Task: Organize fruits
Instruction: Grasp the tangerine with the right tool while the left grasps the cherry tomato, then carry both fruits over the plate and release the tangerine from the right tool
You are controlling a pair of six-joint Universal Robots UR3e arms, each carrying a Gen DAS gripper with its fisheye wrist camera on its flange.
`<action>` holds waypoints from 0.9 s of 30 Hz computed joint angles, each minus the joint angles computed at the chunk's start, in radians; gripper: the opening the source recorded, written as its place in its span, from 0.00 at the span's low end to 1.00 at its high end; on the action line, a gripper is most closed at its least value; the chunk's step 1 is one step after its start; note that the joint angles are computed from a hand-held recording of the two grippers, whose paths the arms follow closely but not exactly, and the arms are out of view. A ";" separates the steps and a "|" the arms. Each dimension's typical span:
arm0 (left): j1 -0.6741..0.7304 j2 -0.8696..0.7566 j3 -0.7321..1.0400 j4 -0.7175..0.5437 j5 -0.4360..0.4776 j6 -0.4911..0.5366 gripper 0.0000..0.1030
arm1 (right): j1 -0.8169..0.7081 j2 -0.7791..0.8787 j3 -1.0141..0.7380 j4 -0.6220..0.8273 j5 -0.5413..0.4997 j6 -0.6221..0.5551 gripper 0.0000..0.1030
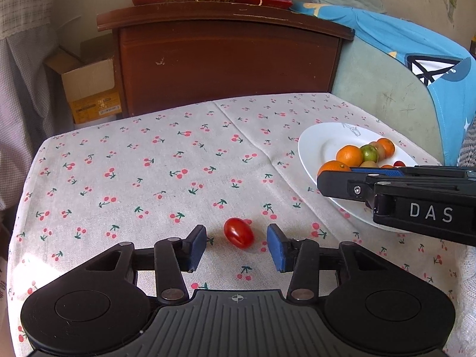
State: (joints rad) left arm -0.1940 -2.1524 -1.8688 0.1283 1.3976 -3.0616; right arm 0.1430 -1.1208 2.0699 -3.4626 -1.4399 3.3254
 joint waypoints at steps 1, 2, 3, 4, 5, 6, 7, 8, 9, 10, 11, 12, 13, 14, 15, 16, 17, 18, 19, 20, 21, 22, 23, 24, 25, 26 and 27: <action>-0.003 -0.004 0.004 0.000 0.004 0.000 0.37 | -0.003 -0.004 0.007 -0.004 0.002 -0.001 0.28; -0.008 -0.007 0.005 0.006 0.008 -0.001 0.34 | -0.005 -0.008 0.012 -0.007 0.003 -0.002 0.28; -0.013 -0.011 0.010 0.008 0.012 -0.001 0.32 | -0.009 -0.012 0.020 -0.012 0.004 -0.006 0.28; -0.015 -0.011 0.012 0.006 0.014 0.001 0.28 | -0.010 -0.014 0.023 -0.013 0.004 -0.007 0.28; -0.018 -0.012 0.015 0.004 0.016 0.002 0.26 | -0.013 -0.016 0.029 -0.016 0.004 -0.007 0.28; -0.020 -0.014 0.017 0.005 0.020 0.002 0.25 | -0.016 -0.018 0.032 -0.017 0.006 -0.006 0.28; -0.022 -0.015 0.018 0.005 0.021 0.004 0.23 | -0.019 -0.022 0.039 -0.020 0.008 -0.005 0.28; -0.022 -0.016 0.018 0.006 0.017 0.007 0.19 | -0.019 -0.024 0.042 -0.022 0.006 -0.004 0.28; -0.020 -0.015 0.018 0.003 0.010 0.009 0.16 | -0.020 -0.025 0.045 -0.023 0.005 -0.004 0.28; -0.021 -0.016 0.017 0.006 0.009 0.007 0.16 | -0.023 -0.031 0.052 -0.027 0.008 -0.004 0.28; -0.024 -0.018 0.017 0.011 0.015 0.003 0.16 | -0.026 -0.036 0.060 -0.031 0.011 -0.004 0.28; -0.025 -0.018 0.019 0.012 0.018 -0.003 0.16 | -0.028 -0.042 0.064 -0.030 0.012 -0.004 0.28; -0.022 -0.016 0.021 0.008 0.006 -0.011 0.16 | -0.032 -0.050 0.072 -0.030 0.014 -0.006 0.28; -0.017 -0.011 0.023 0.002 -0.012 -0.022 0.16 | -0.037 -0.059 0.078 -0.029 0.017 -0.008 0.28; -0.012 -0.004 0.023 0.002 -0.035 -0.035 0.16 | -0.044 -0.071 0.085 -0.024 0.022 -0.011 0.28; -0.010 0.002 0.025 0.006 -0.056 -0.044 0.16 | -0.054 -0.086 0.090 -0.012 0.031 -0.015 0.28; -0.010 0.006 0.026 0.011 -0.069 -0.048 0.16 | -0.069 -0.105 0.094 0.003 0.046 -0.022 0.28; -0.015 0.011 0.033 0.015 -0.086 -0.053 0.16 | -0.082 -0.122 0.096 0.018 0.057 -0.029 0.28; -0.017 0.014 0.042 0.014 -0.104 -0.057 0.16 | -0.103 -0.147 0.096 0.040 0.073 -0.041 0.28; -0.019 0.015 0.051 0.012 -0.119 -0.059 0.16 | -0.125 -0.170 0.096 0.060 0.089 -0.056 0.28; -0.024 0.015 0.066 0.012 -0.140 -0.062 0.16 | -0.144 -0.190 0.095 0.080 0.104 -0.074 0.28; -0.031 0.011 0.083 0.008 -0.152 -0.061 0.16 | -0.173 -0.216 0.091 0.112 0.125 -0.104 0.28; -0.037 0.006 0.099 0.004 -0.158 -0.059 0.16 | -0.198 -0.236 0.086 0.137 0.142 -0.127 0.28; -0.047 -0.003 0.122 0.000 -0.164 -0.060 0.16 | -0.224 -0.251 0.081 0.157 0.162 -0.140 0.28; -0.057 -0.017 0.148 -0.009 -0.171 -0.064 0.16 | -0.253 -0.261 0.080 0.170 0.187 -0.141 0.28; -0.065 -0.029 0.172 -0.022 -0.175 -0.067 0.16 | -0.279 -0.264 0.080 0.174 0.211 -0.134 0.28; -0.074 -0.043 0.195 -0.033 -0.175 -0.071 0.16 | -0.303 -0.255 0.076 0.166 0.232 -0.116 0.28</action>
State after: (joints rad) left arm -0.2681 -2.1951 -1.6735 0.0953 1.2226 -3.1323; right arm -0.1601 -1.3760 2.1458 -3.2962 -1.2075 3.2089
